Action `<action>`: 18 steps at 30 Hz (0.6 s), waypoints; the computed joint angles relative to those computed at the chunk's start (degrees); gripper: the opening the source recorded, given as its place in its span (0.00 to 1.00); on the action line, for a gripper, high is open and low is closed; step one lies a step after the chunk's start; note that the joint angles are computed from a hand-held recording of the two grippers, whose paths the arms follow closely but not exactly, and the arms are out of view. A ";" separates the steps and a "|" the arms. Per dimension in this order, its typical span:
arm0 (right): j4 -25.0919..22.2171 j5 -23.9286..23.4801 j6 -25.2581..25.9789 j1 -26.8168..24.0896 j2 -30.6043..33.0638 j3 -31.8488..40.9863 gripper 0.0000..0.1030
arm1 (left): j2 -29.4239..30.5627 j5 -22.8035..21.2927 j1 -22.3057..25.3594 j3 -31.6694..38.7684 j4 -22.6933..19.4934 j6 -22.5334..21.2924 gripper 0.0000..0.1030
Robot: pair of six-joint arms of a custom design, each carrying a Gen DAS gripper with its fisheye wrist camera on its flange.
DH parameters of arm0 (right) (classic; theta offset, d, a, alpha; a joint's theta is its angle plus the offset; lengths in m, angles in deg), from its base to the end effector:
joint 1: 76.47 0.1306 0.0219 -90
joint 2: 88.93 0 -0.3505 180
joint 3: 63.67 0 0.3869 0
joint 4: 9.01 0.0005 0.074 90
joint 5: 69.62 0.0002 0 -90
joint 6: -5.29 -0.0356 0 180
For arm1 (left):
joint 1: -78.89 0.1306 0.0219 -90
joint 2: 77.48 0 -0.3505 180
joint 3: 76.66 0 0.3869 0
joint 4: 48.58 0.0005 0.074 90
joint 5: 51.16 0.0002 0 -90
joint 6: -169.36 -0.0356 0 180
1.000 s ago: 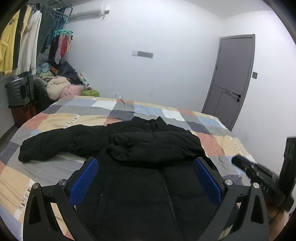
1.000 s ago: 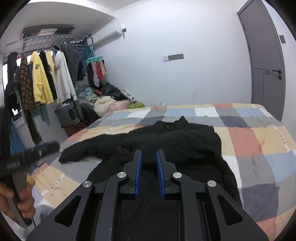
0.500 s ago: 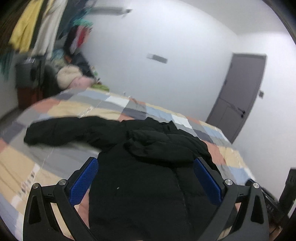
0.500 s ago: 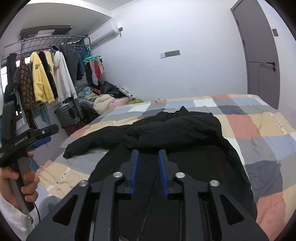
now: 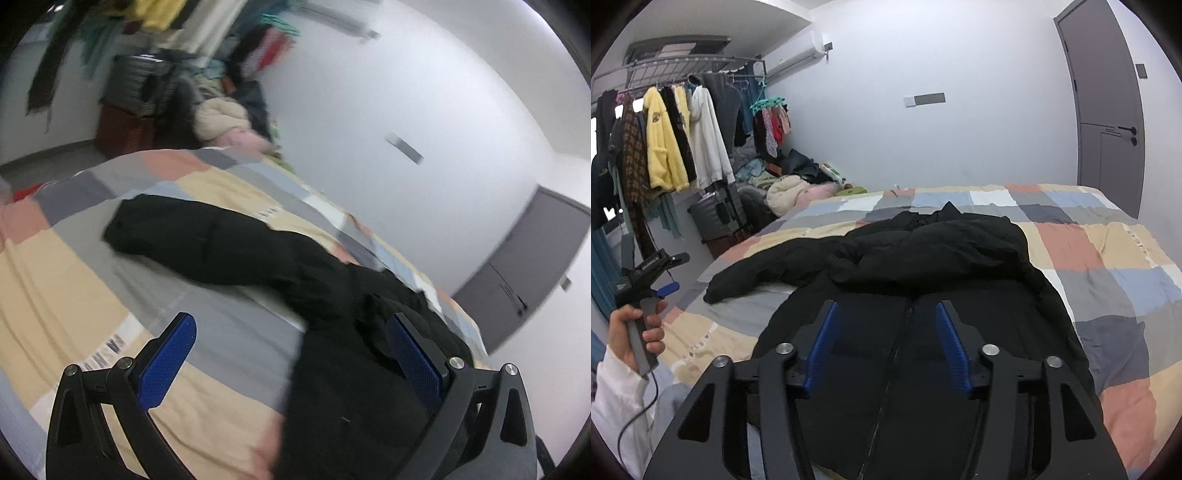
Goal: Fold large clothes
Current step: 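Reach the left gripper to the other sleeve cuff and close on it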
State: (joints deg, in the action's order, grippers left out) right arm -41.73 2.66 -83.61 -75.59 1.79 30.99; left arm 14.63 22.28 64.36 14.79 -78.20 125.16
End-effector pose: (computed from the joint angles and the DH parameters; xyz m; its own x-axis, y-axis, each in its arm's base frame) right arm 0.5066 0.0181 0.4555 -0.4759 -0.0256 -0.8791 -0.2906 0.9480 0.1297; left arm 0.5009 -0.1199 0.4217 -0.3419 -0.6213 -0.7051 -0.3484 0.7806 -0.5189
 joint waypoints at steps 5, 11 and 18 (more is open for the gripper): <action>-0.68 0.57 0.19 0.84 1.30 0.75 0.77 | 2.24 5.18 5.91 -4.57 5.54 2.19 0.98; -2.16 3.51 -0.13 2.35 3.49 2.41 0.86 | 7.70 16.24 12.45 -7.30 14.36 9.22 0.98; -4.36 5.37 -0.16 3.21 6.29 5.09 0.90 | 14.07 23.29 18.73 -12.45 33.98 27.33 0.96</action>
State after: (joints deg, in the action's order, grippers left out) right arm -46.09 8.04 -83.77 -72.38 8.08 36.08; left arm 28.69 45.58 83.09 2.34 -44.22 152.49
